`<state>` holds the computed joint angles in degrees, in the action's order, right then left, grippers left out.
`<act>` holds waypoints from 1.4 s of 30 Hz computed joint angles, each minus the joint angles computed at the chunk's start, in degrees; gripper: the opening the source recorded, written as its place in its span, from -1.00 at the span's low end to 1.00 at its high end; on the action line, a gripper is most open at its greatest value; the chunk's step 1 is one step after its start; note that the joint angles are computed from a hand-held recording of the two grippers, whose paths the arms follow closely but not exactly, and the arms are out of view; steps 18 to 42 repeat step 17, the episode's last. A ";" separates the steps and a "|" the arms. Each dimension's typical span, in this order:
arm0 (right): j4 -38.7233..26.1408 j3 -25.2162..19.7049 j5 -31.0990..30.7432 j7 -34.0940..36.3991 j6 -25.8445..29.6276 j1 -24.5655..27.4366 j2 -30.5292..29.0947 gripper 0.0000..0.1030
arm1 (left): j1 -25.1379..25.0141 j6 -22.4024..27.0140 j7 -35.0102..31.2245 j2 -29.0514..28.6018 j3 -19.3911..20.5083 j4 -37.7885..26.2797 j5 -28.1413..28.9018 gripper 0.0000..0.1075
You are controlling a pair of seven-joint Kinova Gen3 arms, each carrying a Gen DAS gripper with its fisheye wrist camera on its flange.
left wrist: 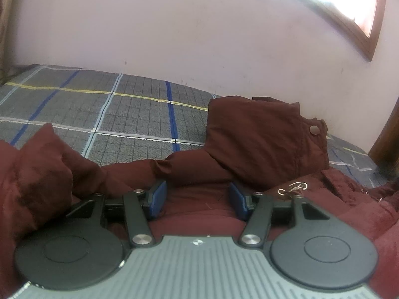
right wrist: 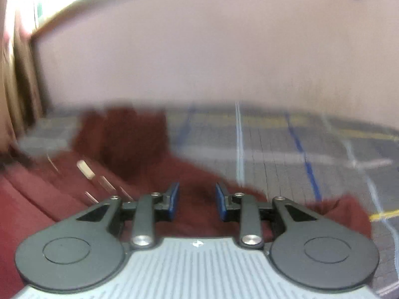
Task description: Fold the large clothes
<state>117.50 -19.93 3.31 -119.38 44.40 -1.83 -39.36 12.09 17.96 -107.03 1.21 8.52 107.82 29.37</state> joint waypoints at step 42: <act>-7.60 -36.04 -10.75 -25.67 -17.74 38.85 -1.63 0.09 | 0.57 -0.87 1.24 -0.85 -0.31 0.70 -1.16 0.09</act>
